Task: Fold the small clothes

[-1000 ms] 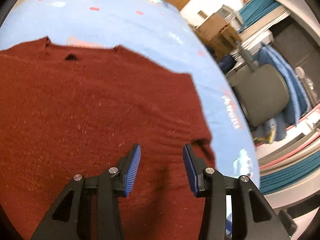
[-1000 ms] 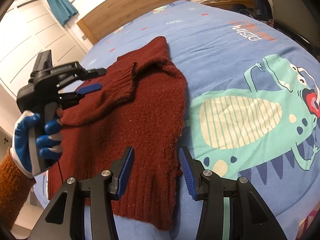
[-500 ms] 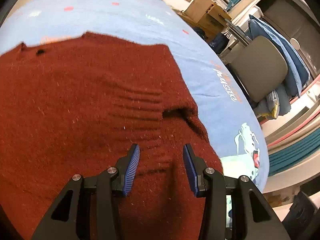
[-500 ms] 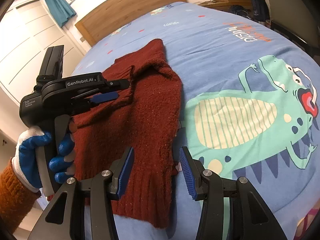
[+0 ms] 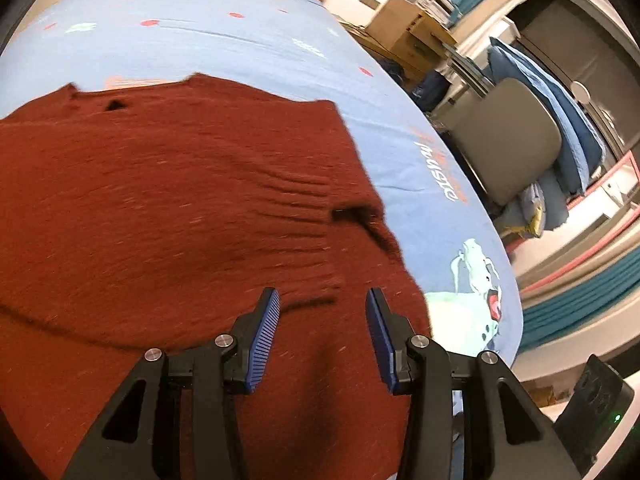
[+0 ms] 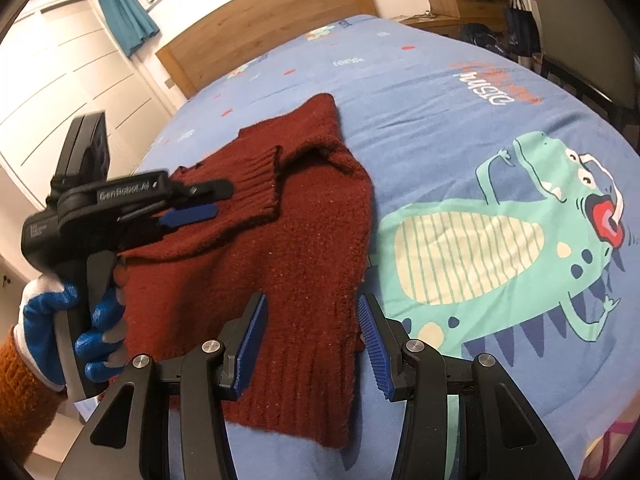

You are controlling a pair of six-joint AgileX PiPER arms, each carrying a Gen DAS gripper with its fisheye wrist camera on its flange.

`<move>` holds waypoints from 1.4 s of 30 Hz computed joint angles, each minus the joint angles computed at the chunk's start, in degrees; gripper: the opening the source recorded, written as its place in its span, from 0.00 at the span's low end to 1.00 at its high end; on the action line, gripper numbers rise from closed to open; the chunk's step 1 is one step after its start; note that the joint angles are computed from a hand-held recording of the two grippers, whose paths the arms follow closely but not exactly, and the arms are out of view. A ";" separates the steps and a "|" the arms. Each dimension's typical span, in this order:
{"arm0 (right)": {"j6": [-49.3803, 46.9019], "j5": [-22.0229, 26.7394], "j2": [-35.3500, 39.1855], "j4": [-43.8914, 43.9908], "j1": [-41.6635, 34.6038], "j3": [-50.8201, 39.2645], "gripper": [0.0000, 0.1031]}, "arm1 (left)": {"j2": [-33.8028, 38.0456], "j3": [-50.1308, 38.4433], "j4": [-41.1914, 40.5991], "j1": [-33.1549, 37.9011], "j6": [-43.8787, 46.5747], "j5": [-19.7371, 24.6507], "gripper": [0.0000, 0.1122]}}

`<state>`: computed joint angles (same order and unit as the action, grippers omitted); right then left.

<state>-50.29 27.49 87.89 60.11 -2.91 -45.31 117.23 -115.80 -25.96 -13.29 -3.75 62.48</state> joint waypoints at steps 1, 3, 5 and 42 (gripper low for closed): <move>0.23 0.01 -0.45 -0.18 0.07 0.15 0.47 | -1.46 2.25 0.28 0.38 0.07 -0.78 0.34; 0.92 -0.03 -1.37 -0.64 0.29 0.51 0.47 | -4.13 6.11 1.01 1.04 -0.17 -1.98 0.34; 1.74 0.03 -2.32 -1.30 0.33 0.79 0.47 | -6.35 9.17 1.51 1.59 -0.49 -2.83 0.34; 20.25 1.46 -21.91 -17.74 1.66 10.56 0.58 | -48.01 51.45 38.50 -2.07 -26.10 -4.95 0.56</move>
<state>-30.03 28.95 65.98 42.36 -1.25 -34.75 69.22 -64.35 12.54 -15.36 -29.85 57.53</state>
